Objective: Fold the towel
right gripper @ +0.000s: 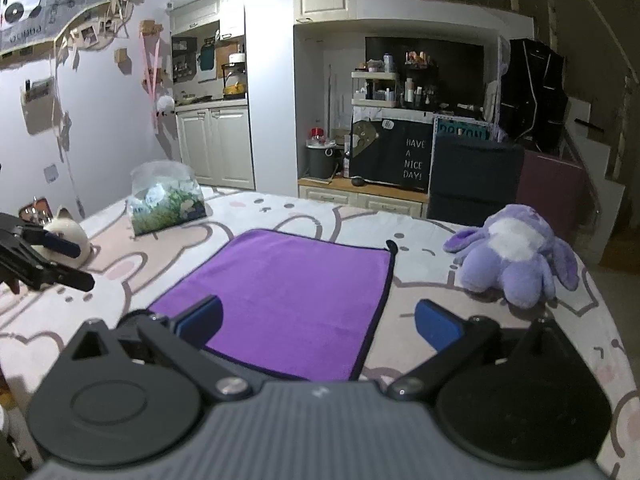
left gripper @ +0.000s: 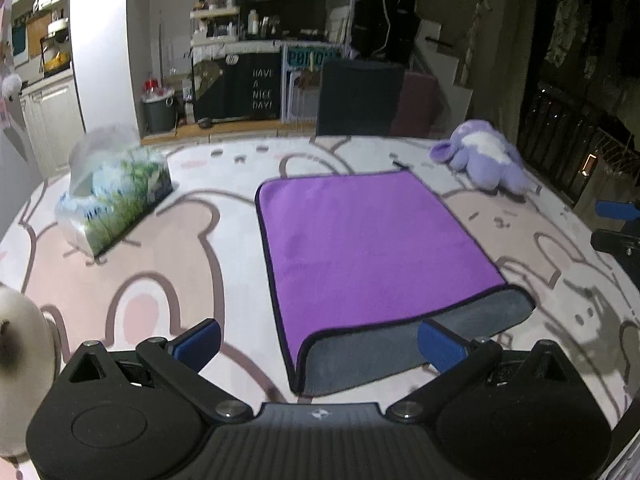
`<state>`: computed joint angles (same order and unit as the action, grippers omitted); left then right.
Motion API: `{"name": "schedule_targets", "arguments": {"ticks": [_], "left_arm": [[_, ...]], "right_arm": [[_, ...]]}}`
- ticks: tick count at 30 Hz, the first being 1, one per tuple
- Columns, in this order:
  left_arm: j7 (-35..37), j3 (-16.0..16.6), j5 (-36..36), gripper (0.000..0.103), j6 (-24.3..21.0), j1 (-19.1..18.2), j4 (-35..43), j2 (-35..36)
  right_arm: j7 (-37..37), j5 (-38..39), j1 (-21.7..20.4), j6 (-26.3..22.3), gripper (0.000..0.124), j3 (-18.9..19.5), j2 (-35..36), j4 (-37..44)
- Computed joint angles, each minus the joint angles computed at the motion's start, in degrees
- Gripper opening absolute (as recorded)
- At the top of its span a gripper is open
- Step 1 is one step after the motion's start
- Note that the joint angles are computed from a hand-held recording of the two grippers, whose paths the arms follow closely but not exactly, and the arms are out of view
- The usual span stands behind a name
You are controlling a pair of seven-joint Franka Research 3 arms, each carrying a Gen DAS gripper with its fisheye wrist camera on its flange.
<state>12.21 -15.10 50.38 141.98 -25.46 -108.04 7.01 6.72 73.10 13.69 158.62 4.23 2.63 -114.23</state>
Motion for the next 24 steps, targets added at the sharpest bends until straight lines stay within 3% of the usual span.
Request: {"name": "schedule_targets", "arguments": {"ticks": [3, 8, 12, 15, 24], "left_arm": [[-0.56, 0.3, 0.05, 0.103, 0.79, 0.22, -0.79, 0.62], [0.75, 0.77, -1.04, 0.103, 4.8, 1.09, -2.12, 1.16], [3.88, 0.85, -3.7, 0.103, 6.28, 1.56, -1.82, 2.21], [6.8, 1.0, -7.85, 0.103, 9.04, 2.34, -2.01, 2.99], [5.94, 3.0, -6.55, 0.103, 13.71, 2.07, -2.28, 4.69]], "right_arm": [[5.85, -7.22, 0.11, -0.64, 0.103, -0.09, 1.48, 0.41], [11.54, -11.11, -0.24, 0.11, 0.103, 0.63, 4.23, 1.34], [15.6, -14.32, -1.34, -3.09, 0.103, 1.0, 6.7, 3.32], [16.65, -14.76, -2.17, -4.0, 0.103, 1.61, 8.21, 4.38], [14.33, -16.2, -3.17, -3.65, 0.103, 3.86, 12.55, 7.23]]}}
